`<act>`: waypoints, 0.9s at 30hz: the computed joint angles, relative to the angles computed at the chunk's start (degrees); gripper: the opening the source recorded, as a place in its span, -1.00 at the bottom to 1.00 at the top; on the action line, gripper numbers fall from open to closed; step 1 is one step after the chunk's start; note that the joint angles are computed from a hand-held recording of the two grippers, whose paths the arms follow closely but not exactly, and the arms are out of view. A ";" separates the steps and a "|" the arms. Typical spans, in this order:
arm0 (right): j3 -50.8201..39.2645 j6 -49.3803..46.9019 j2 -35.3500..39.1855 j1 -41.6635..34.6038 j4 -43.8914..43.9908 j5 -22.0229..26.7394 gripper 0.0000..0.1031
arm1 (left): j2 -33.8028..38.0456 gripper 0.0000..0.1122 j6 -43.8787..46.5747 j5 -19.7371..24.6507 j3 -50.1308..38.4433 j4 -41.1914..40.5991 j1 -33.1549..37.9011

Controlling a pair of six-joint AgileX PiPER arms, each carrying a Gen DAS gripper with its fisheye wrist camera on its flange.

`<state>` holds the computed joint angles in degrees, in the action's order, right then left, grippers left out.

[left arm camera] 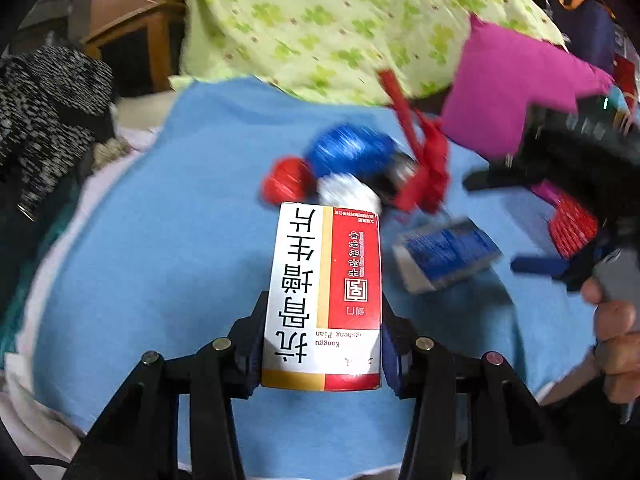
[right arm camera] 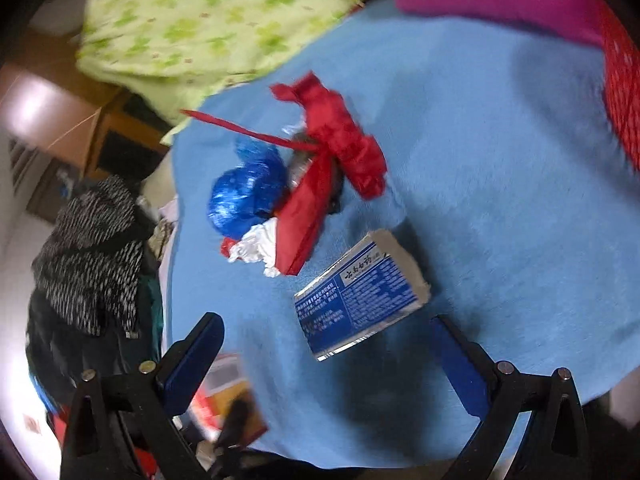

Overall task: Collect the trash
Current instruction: 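Grasp the blue card box with the right gripper and lift it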

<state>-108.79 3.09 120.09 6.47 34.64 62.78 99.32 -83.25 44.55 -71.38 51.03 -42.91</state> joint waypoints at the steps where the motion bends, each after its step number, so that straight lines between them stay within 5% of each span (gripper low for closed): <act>1: -0.55 2.17 0.63 0.41 -0.38 0.05 1.00 | -0.50 -0.12 -0.34 0.42 0.37 0.87 0.45; 8: -7.42 18.00 5.25 4.21 -9.95 0.12 0.67 | -2.55 -0.12 -4.73 -4.51 5.09 4.15 3.74; 16: -13.00 23.66 10.24 6.13 -12.69 1.46 0.63 | -3.23 -0.12 -6.40 -6.90 6.60 4.17 3.92; 22: -8.96 19.10 6.64 8.56 -15.88 -2.13 -0.08 | -2.52 -0.12 -6.61 -6.53 6.27 3.91 3.73; 27: -5.49 13.78 2.86 9.40 -17.96 -5.18 -0.23 | -1.05 -0.12 -6.33 -5.50 5.07 4.28 2.67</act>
